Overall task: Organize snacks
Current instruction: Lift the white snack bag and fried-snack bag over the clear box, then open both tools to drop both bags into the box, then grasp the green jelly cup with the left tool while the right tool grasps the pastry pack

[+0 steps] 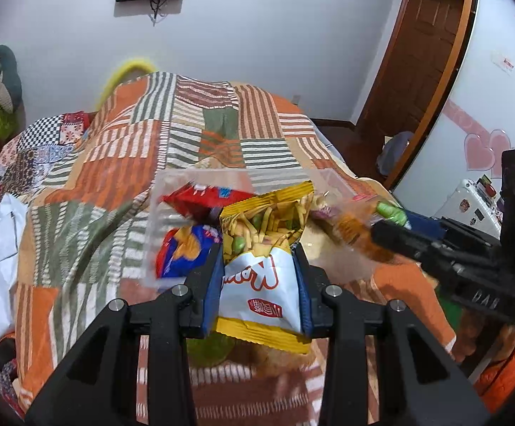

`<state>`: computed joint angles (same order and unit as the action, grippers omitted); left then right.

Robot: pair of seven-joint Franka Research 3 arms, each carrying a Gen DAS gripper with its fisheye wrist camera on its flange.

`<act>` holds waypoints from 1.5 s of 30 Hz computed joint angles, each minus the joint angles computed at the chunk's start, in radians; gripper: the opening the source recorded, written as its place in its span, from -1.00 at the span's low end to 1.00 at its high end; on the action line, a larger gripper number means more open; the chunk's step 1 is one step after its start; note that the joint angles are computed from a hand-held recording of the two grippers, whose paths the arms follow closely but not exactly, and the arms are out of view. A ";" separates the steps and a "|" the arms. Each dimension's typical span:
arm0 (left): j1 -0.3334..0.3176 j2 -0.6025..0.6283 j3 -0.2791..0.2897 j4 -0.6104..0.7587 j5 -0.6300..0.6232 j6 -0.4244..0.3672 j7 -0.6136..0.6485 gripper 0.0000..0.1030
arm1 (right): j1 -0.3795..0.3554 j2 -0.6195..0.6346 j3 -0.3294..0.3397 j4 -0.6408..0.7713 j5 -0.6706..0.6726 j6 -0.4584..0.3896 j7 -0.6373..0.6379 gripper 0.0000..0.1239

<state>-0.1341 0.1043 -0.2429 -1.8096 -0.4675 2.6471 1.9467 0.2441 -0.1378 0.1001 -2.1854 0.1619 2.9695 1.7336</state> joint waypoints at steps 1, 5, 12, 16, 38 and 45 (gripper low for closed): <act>-0.003 0.018 0.000 0.018 0.014 -0.002 -0.009 -0.30 | -0.007 0.009 0.004 0.009 -0.017 0.000 0.009 -0.28; -0.002 0.084 -0.010 0.088 0.055 -0.017 -0.047 -0.30 | -0.024 0.039 0.012 0.043 -0.090 -0.005 0.053 -0.27; 0.007 0.157 -0.032 0.158 0.126 -0.021 -0.116 -0.30 | -0.003 0.092 -0.008 0.088 -0.103 -0.021 0.047 -0.28; 0.011 0.181 -0.044 0.180 0.160 -0.026 -0.124 -0.29 | 0.002 0.104 -0.009 0.101 -0.191 -0.032 0.096 -0.28; 0.026 0.046 -0.040 0.047 0.119 0.025 -0.088 0.35 | 0.016 0.026 -0.011 0.055 -0.022 -0.084 -0.022 -0.05; 0.010 -0.050 0.005 -0.043 0.089 0.049 -0.071 0.38 | 0.015 -0.017 0.000 0.017 -0.008 -0.071 -0.005 0.05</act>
